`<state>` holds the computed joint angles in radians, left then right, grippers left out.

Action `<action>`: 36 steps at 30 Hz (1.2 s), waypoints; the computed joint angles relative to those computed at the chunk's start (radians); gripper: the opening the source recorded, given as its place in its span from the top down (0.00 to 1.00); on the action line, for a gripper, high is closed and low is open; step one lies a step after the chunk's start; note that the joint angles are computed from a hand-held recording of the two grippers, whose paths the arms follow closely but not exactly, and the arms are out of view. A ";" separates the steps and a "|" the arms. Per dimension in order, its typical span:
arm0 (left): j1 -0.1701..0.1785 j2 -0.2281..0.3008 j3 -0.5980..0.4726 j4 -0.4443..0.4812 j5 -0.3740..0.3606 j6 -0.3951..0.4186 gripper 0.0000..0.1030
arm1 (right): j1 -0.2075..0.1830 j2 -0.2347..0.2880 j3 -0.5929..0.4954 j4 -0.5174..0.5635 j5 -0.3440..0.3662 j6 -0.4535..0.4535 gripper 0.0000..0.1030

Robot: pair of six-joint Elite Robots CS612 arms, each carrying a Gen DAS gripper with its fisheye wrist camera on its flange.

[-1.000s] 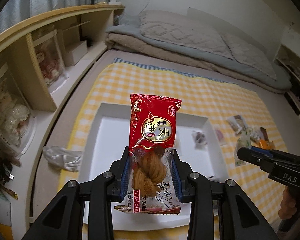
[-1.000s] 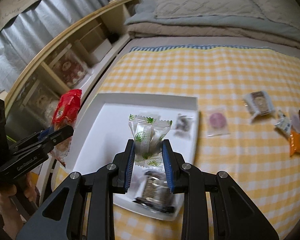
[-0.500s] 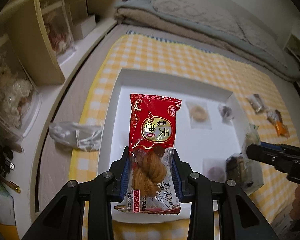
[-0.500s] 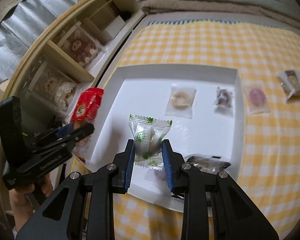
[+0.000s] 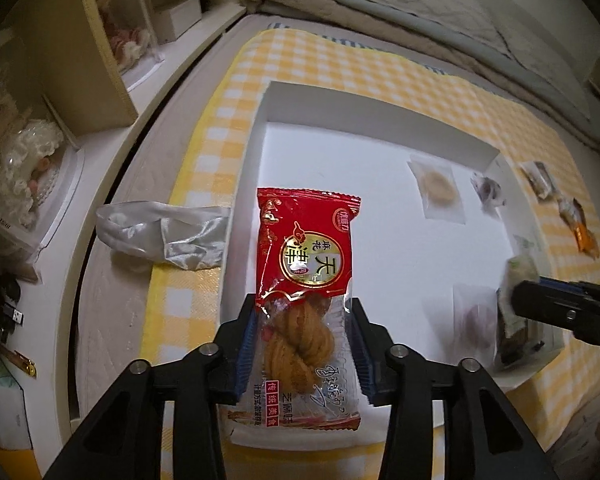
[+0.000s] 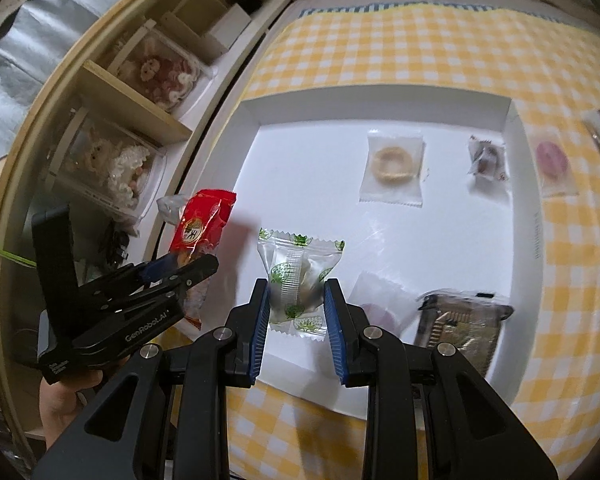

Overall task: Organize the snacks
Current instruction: 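Carry both held snacks into the white box and open both grippers, then move both open tools back over the remaining snacks on the cloth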

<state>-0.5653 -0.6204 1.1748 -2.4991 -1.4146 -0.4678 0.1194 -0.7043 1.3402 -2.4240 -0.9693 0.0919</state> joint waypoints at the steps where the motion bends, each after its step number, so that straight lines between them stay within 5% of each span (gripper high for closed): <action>1: -0.002 -0.001 0.006 -0.003 0.005 0.004 0.57 | 0.002 0.003 -0.003 0.008 0.003 0.002 0.73; 17: -0.010 -0.052 0.072 -0.022 -0.011 -0.006 0.50 | 0.017 0.028 -0.034 0.087 0.076 0.003 0.70; 20: -0.011 -0.056 0.075 -0.016 -0.016 -0.013 0.50 | 0.014 0.026 -0.032 0.098 0.068 0.008 0.60; 30: -0.020 -0.065 0.078 -0.002 -0.013 -0.027 0.50 | 0.009 0.009 -0.012 0.094 0.025 -0.019 0.57; 36: -0.023 -0.072 0.083 0.006 -0.010 -0.038 0.47 | 0.005 -0.007 0.005 0.079 0.007 -0.048 0.35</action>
